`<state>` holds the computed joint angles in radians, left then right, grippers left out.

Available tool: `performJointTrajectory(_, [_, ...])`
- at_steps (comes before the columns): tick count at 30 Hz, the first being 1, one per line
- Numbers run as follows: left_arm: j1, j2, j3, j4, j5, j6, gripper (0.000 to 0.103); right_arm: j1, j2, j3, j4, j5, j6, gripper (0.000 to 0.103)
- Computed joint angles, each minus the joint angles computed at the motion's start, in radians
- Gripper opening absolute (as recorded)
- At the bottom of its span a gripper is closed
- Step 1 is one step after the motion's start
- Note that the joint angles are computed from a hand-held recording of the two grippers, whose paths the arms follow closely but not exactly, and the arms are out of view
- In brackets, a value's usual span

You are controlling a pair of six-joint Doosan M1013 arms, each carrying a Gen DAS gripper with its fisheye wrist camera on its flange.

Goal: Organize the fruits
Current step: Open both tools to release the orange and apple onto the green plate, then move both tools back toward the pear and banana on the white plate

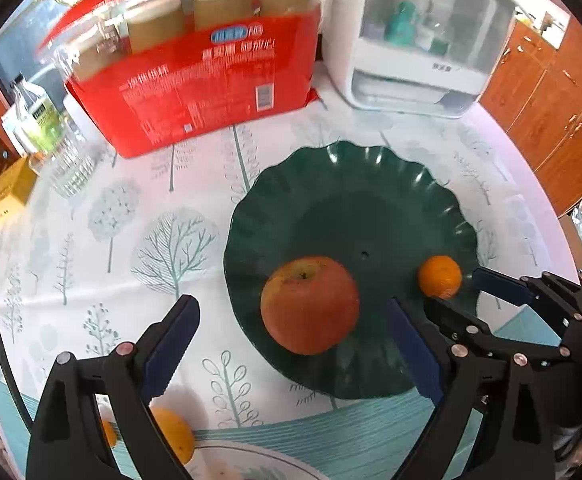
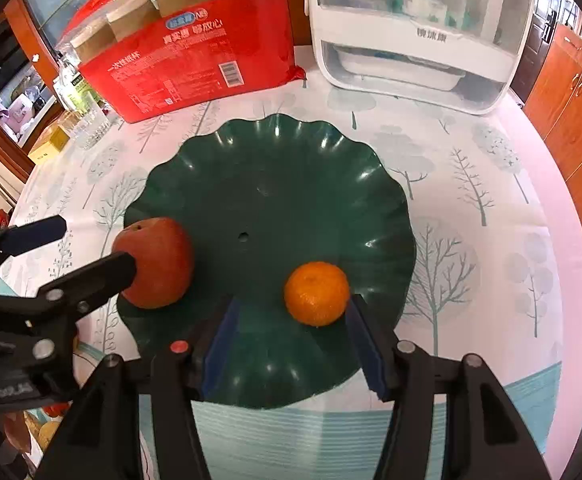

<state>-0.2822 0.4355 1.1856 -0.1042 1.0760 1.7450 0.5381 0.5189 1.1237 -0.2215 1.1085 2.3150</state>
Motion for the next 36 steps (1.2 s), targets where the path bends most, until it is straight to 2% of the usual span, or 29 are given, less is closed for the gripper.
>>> performJointTrajectory(12, [0.005, -0.113, 0.095, 0.010, -0.043, 0.010, 0.093, 0.037, -0.042, 0.019, -0.060, 0.019, 0.069, 0.057])
performJointTrajectory(36, [0.014, -0.380, 0.310, 0.070, -0.123, -0.054, 0.093, 0.180, -0.189, 0.119, -0.220, 0.016, 0.227, 0.057])
